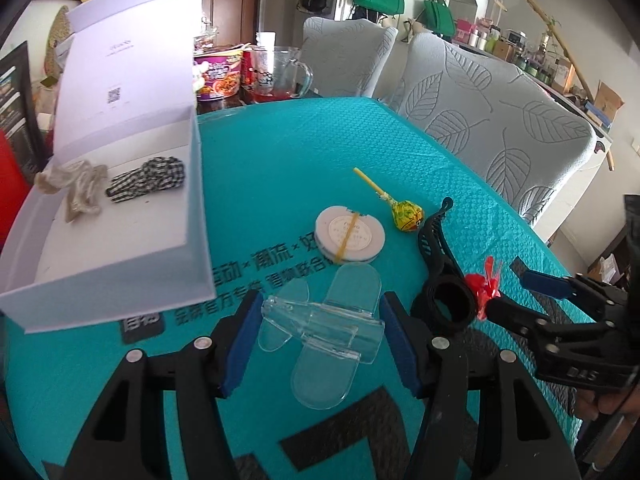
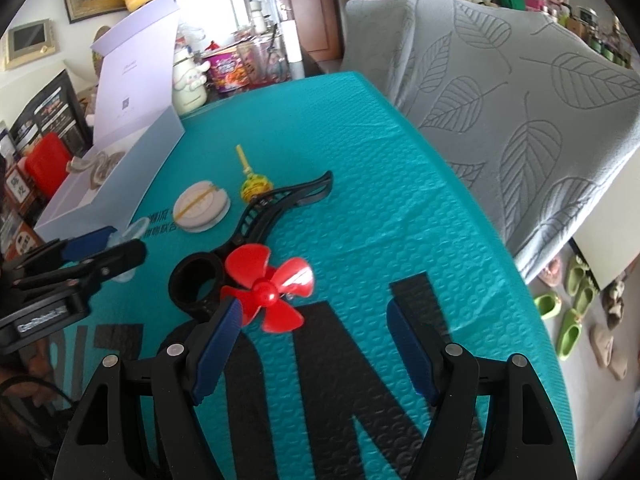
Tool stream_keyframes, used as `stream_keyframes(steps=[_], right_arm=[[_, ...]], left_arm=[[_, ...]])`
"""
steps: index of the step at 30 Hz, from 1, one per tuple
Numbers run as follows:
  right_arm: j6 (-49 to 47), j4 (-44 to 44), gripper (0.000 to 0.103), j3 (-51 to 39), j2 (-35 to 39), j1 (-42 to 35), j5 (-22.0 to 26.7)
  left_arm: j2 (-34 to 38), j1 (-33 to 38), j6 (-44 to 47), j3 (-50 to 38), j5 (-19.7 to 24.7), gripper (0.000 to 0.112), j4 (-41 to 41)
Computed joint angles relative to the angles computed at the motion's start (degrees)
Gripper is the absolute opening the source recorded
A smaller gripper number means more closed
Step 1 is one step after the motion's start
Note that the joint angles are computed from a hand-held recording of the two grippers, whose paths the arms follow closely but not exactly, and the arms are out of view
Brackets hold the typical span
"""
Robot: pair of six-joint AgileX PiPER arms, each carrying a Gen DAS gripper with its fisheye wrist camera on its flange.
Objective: Organize rigid objects
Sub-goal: 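Grasp the clear plastic piece with the left tool while the right tool grasps the red fan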
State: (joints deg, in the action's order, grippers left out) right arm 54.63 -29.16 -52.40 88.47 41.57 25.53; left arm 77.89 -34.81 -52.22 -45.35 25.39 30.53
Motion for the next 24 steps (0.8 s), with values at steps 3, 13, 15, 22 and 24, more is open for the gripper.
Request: stream_keyframes(steps=[3, 13, 15, 22, 24], right_arm=[[-2.1, 1.8, 0.075, -1.2, 1.6, 0.0, 0.1], [-0.3, -2.0, 0.081, -5.1, 5.7, 1.8, 1.5], [1.2, -3.2, 0.081, -5.2, 6.0, 2.2, 1.6], [5.3, -6.4, 0.047, -5.2, 5.8, 3.4, 2.7], [4.9, -5.6, 0.047, -4.6, 5.2, 3.3, 1.9]], left_arm=[[-1.8, -0.2, -1.0, 1.1, 0.7, 0.06, 0.4], [-5.4, -1.0, -4.3, 3.5, 1.5, 0.06, 2.5], [-5.9, -1.0, -5.0, 3.8, 1.8, 0.06, 3.0], [-8.3, -1.2, -7.4, 5.6, 2.7, 0.06, 4.8], [-9.0, -1.1, -7.5, 6.1, 2.8, 0.06, 4.9]])
